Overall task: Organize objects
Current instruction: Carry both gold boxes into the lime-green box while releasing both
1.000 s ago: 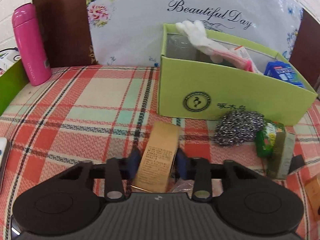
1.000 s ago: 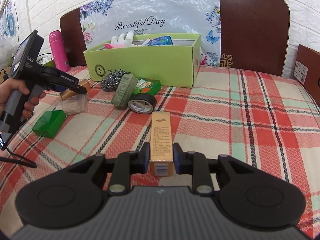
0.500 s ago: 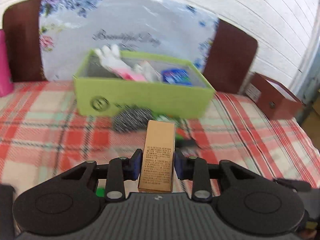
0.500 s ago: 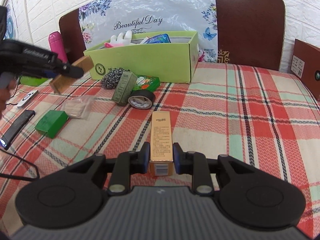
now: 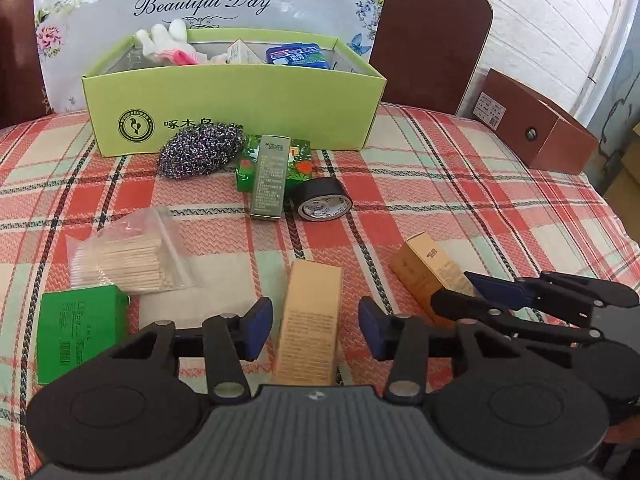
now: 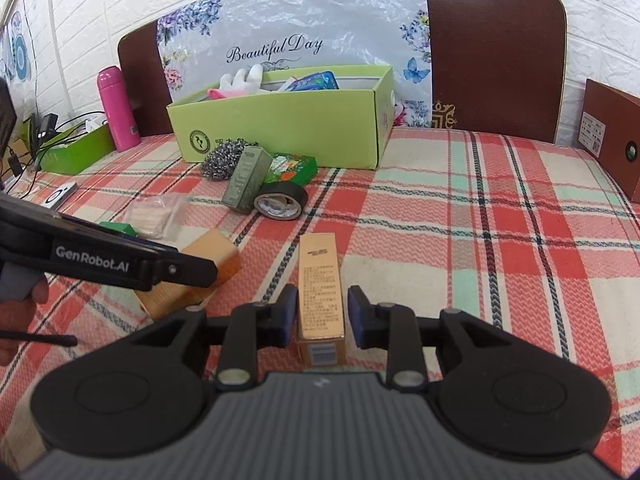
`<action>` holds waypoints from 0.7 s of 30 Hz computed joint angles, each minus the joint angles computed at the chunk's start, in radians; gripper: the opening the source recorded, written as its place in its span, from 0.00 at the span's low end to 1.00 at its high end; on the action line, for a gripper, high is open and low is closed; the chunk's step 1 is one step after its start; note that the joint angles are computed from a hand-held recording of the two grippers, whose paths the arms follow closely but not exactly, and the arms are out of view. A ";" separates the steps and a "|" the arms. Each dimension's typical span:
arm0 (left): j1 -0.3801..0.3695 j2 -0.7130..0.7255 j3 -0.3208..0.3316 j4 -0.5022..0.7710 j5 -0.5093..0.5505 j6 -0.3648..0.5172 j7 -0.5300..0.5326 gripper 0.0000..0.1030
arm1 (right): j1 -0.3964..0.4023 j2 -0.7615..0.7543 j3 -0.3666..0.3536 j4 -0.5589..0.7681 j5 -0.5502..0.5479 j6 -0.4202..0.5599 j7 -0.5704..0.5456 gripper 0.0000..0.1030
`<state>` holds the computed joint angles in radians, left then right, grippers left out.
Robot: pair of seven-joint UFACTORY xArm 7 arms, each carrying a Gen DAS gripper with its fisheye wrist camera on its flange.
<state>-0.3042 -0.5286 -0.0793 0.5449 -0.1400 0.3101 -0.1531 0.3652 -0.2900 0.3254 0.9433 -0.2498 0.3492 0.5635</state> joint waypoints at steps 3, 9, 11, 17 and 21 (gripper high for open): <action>-0.026 0.020 0.018 0.007 -0.021 0.008 0.015 0.50 | 0.003 0.017 -0.001 0.009 0.003 0.003 -0.003 0.26; -0.032 0.029 0.020 0.003 -0.038 0.000 0.036 0.37 | 0.016 0.032 -0.009 0.014 0.010 0.021 -0.005 0.23; -0.039 0.027 0.027 0.001 -0.043 -0.009 0.050 0.34 | 0.017 0.032 -0.010 0.013 0.009 0.020 -0.005 0.23; -0.064 -0.035 0.062 0.004 -0.085 -0.031 0.091 0.34 | 0.013 0.013 -0.019 0.013 0.025 -0.029 0.004 0.23; -0.048 -0.043 0.074 0.053 -0.083 -0.083 0.103 0.34 | -0.036 0.036 0.001 0.078 -0.031 -0.086 0.029 0.23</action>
